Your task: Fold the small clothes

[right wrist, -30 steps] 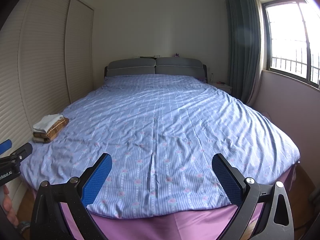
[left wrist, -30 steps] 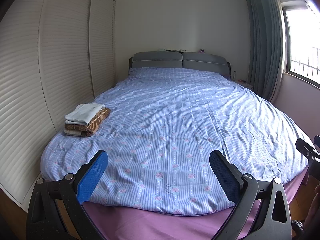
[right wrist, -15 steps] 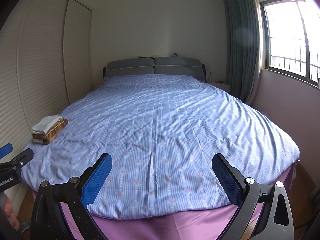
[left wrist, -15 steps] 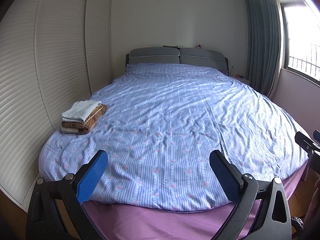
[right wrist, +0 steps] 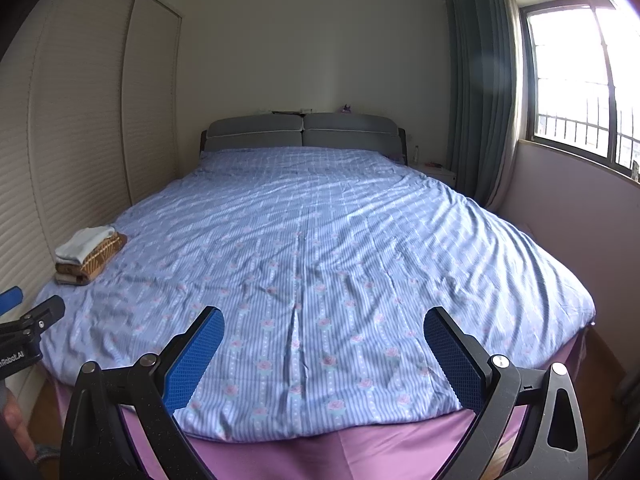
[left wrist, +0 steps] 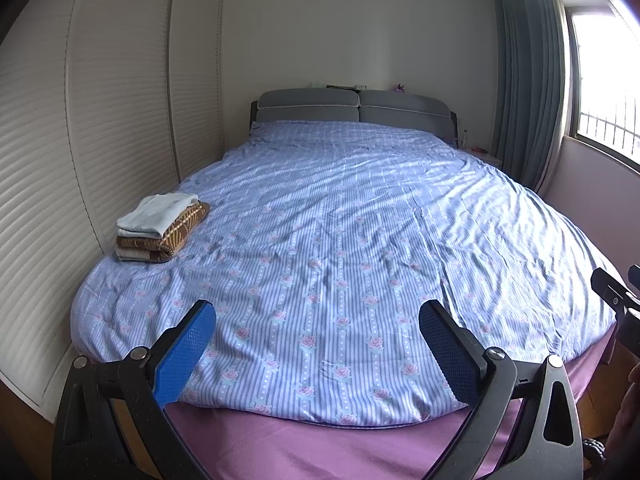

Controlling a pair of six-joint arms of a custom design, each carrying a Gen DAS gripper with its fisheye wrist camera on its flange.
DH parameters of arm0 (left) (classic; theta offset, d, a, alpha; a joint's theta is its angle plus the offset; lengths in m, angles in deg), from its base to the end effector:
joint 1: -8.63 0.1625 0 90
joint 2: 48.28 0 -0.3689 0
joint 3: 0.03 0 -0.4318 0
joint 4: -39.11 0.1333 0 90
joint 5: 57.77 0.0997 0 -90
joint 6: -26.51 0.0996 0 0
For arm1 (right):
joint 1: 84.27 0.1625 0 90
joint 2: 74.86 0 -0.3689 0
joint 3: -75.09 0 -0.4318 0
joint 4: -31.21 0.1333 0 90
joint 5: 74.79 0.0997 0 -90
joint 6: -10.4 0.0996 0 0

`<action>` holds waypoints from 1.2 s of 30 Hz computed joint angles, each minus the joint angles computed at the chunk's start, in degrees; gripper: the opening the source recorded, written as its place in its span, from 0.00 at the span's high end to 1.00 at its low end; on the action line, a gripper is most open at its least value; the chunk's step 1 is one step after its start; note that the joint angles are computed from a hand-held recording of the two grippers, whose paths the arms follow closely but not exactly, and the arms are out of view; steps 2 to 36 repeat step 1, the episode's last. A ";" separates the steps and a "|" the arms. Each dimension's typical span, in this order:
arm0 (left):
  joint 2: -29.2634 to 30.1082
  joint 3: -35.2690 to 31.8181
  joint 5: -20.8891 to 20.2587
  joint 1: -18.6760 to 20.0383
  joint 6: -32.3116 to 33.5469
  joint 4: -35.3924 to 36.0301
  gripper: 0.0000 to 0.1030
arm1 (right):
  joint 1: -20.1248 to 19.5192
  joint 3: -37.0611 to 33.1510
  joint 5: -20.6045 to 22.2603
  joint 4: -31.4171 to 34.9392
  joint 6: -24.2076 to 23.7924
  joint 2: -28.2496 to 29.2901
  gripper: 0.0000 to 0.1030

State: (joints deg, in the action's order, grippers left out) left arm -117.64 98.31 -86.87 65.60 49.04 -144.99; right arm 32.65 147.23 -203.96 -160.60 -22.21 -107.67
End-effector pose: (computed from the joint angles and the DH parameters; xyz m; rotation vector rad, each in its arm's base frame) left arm -0.1389 -0.6178 0.3686 0.2482 1.9634 -1.2778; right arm 0.4062 -0.6445 0.1415 0.6575 -2.0744 1.2511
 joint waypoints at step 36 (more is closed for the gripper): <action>0.24 -0.42 -0.01 0.15 -0.13 0.48 0.00 | -0.03 -0.34 -0.08 0.26 0.21 0.20 0.02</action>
